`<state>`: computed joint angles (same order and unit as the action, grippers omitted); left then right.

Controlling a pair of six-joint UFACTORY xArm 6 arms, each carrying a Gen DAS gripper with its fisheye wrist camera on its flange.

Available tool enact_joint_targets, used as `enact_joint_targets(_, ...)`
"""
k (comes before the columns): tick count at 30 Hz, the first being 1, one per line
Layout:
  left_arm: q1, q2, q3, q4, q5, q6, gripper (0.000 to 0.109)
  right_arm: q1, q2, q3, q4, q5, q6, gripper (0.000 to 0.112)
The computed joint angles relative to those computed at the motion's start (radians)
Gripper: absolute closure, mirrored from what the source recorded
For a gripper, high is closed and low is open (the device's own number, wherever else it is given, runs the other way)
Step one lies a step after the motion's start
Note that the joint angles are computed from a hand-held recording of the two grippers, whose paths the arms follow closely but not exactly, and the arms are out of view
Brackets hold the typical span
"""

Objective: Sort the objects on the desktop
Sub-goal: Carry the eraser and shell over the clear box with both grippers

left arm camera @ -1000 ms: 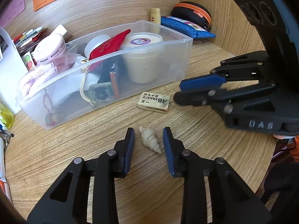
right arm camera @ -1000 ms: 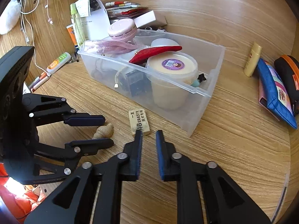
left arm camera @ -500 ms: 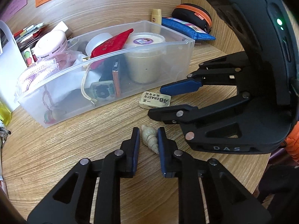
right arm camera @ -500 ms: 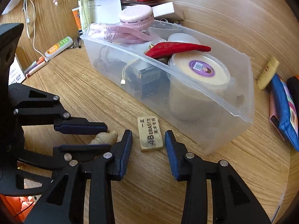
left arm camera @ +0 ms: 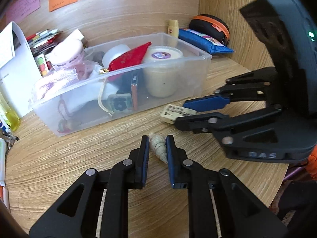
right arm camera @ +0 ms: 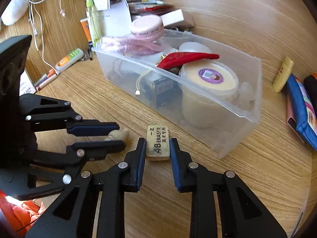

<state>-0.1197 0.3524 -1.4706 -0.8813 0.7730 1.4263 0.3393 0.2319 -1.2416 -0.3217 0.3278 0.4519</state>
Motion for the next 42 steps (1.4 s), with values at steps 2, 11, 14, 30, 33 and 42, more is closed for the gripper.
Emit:
enact_joint_targets(2, 0.001, 0.003, -0.005, -0.003, 0.000, -0.004, 0.092, 0.002, -0.021, 0.020, -0.035, -0.006, 0.031, 0.091)
enact_joint_targets(11, -0.011, -0.011, 0.001, -0.034, -0.028, -0.012, 0.092, 0.002, -0.104, 0.088, -0.167, -0.038, 0.154, 0.091)
enact_joint_targets(14, -0.019, -0.032, 0.021, -0.071, -0.056, 0.021, 0.092, 0.000, -0.126, 0.100, -0.214, -0.046, 0.194, 0.091)
enact_joint_targets(30, -0.016, -0.058, -0.032, -0.182, -0.035, 0.056, 0.092, -0.036, -0.203, 0.122, -0.374, -0.065, 0.338, 0.091)
enact_joint_targets(33, -0.014, -0.045, -0.062, -0.188, -0.030, 0.044, 0.092, -0.047, -0.198, 0.112, -0.372, -0.071, 0.336, 0.091)
enact_joint_targets(42, -0.025, 0.042, -0.200, -0.159, -0.021, -0.033, 0.092, -0.078, -0.127, 0.032, -0.276, -0.090, 0.242, 0.091)
